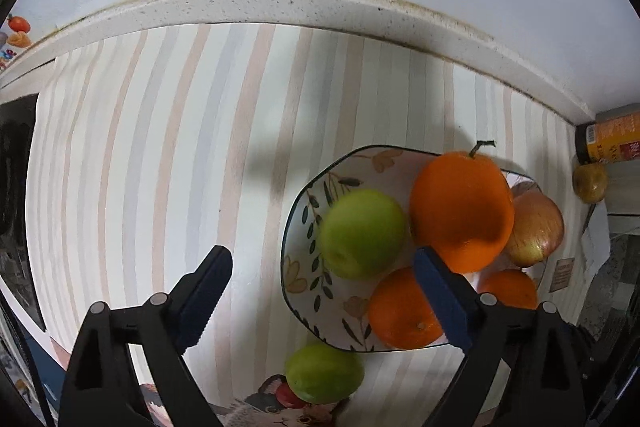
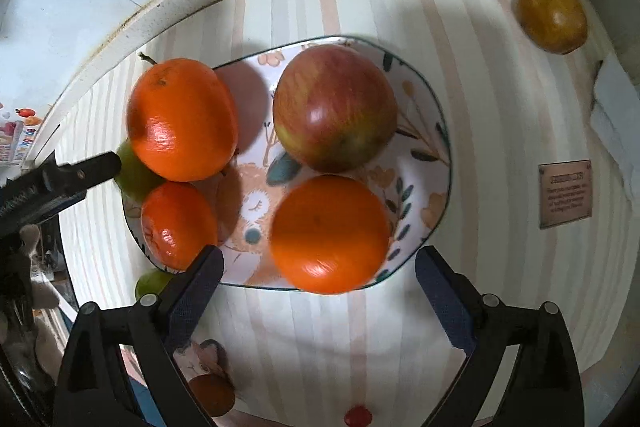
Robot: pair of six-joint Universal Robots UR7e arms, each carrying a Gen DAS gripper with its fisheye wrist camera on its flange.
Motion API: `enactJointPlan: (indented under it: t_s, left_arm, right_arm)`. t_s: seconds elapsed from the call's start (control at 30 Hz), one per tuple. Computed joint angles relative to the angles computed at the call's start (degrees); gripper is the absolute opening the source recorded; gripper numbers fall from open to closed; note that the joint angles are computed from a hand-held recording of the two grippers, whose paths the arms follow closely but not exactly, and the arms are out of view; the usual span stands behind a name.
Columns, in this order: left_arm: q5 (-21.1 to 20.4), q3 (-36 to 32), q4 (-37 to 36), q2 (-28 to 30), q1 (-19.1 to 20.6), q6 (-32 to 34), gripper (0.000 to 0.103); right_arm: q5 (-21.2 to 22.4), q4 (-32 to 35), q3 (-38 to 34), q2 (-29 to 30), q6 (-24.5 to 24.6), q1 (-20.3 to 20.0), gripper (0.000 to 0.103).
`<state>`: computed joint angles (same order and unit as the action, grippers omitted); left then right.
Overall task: Organize fruits
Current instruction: 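Release both fruits on the plate and withdraw both tools, then grasp the green apple with the left tool while the right tool grasps a small orange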
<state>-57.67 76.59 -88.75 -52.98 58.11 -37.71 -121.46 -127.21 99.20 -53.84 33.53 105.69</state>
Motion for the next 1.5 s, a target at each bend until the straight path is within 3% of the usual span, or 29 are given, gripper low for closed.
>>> enactJointPlan:
  t_s: [0.2,0.4,0.8,1.1,1.27,1.4,1.5]
  left_arm:
    - [1.2,2.0,0.3,-2.7,-1.1,-0.1,0.093]
    - [5.0,6.8,-0.5,-7.5,-4.8,0.0,0.093]
    - [7.2,14.9,-4.6,-17.0,-12.2,0.2,0.093]
    - [6.5,17.9,-6.4,-22.4,-16.2,1.3,0.093]
    - [9.0,20.0,-5.9,-24.7,-17.4,1.1,0.097]
    - [10.7,22.1,-1.2,-26.9,-16.8,-1.6,0.1]
    - [13.2,24.5,5.0,-29.0,-16.1,-5.8,0.1]
  right_arm:
    - [-4.4,2.0,-1.0,-0.6,0.4,2.2,0.099]
    - [-8.6,3.4,-0.7,-2.4,0.8,5.2,0.099]
    - [-13.0,2.8,1.9,-5.6,2.1,11.9,0.099]
    - [-14.4,2.1,3.5,-9.2,5.3,17.4,0.099]
    - [-12.4,0.6,4.9,-10.5,6.9,18.4,0.099]
    - [-7.0,-2.0,7.8,-10.1,7.4,17.7,0.099]
    - [0.0,-6.1,11.1,-7.9,7.2,16.1,0.099]
